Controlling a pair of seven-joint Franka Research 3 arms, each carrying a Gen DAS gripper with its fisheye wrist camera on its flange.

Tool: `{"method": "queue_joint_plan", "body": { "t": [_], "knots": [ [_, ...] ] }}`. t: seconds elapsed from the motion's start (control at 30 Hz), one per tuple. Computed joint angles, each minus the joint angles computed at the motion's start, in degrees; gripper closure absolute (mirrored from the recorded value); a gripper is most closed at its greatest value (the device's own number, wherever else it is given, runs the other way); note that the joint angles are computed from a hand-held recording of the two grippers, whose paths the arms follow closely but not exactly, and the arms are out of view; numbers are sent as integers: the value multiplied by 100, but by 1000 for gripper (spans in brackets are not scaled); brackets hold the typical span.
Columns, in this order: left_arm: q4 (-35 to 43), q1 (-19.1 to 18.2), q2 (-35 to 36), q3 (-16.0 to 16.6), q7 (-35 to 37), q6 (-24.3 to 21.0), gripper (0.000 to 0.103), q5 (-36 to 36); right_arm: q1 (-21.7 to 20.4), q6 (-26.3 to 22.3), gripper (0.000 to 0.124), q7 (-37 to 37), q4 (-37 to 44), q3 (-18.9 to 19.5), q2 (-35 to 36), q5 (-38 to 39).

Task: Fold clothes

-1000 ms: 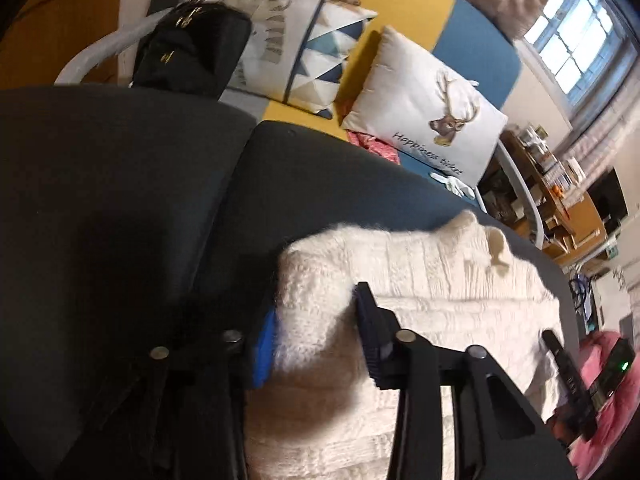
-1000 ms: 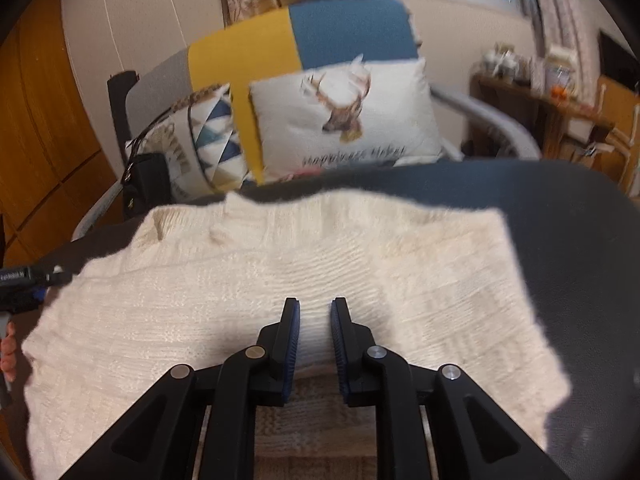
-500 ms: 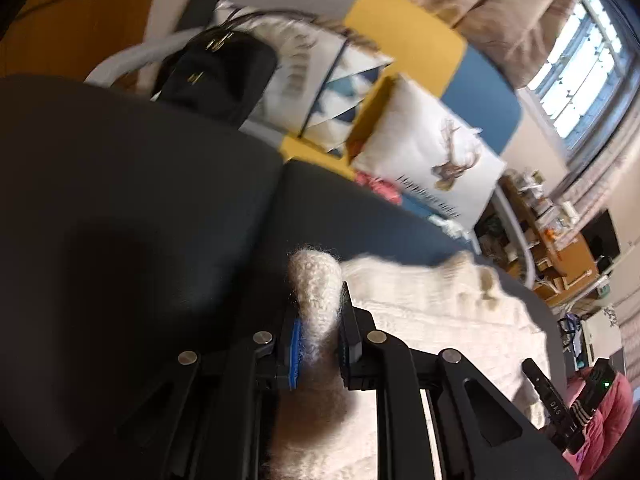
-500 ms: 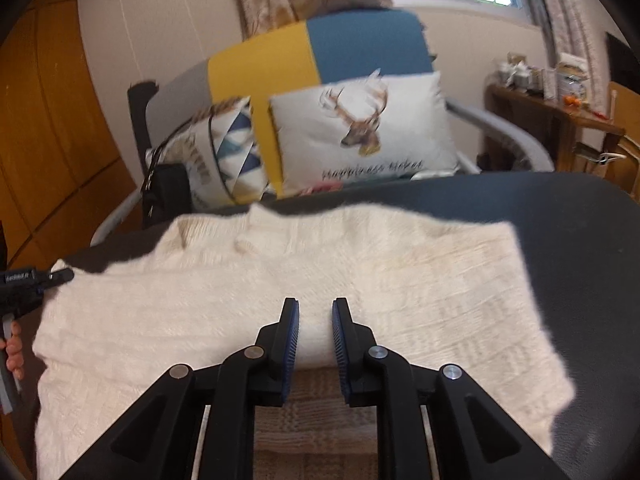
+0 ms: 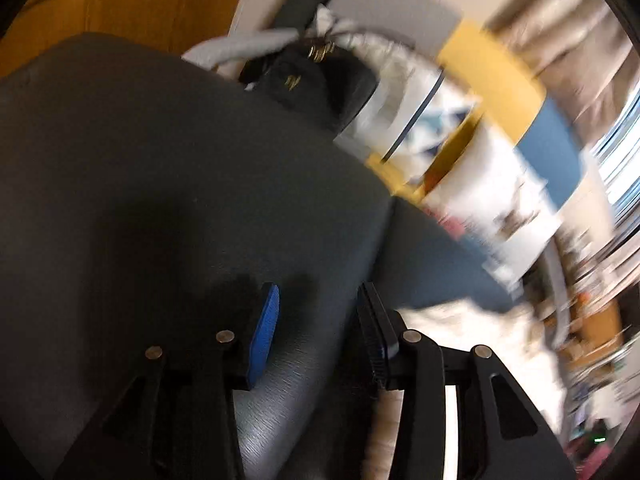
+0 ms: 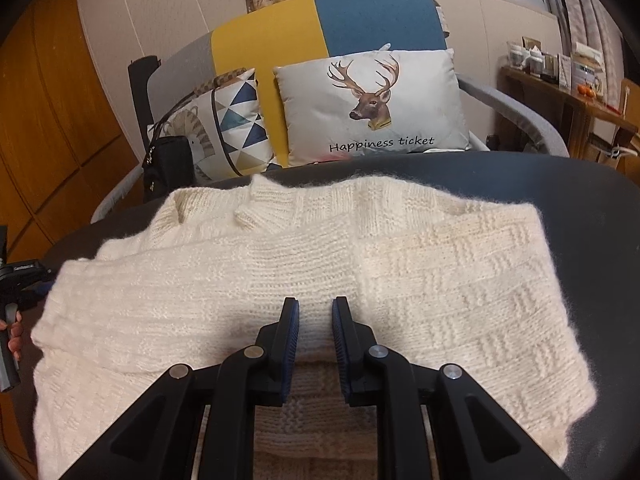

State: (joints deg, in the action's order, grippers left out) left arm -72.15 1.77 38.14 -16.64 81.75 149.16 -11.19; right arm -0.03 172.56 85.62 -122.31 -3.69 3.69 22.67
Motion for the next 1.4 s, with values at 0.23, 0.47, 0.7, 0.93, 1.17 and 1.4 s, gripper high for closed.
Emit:
{"method": "queue_joint_plan", "body": {
  "t": [0.23, 0.47, 0.7, 0.93, 1.17, 1.4],
  "knots": [
    [-1353, 549, -908, -1132, 2001, 748, 59, -1002, 3, 3, 107, 9, -25, -8, -26, -3],
    [-1056, -742, -804, -23, 1559, 434, 58, 399, -276, -726, 104, -1858, 276, 181, -87, 2475],
    [-1339, -515, -851, -323, 1629, 853, 57, 309, -358, -1661, 102, -2269, 341, -123, -277, 4030],
    [-1797, -527, -1142, -331, 1570, 1355, 57, 227, -288, -1639, 120, -1739, 667, -38, 21, 3959],
    [-2431, -448, -1471, -401, 1283, 2394, 57, 590, -23, -568, 123, -1031, 144, 56, -582, 2660],
    [-2338, -320, -1411, -525, 1174, 2252, 57, 787, -142, -1212, 100, -733, 271, -195, -321, 3116]
  ]
}}
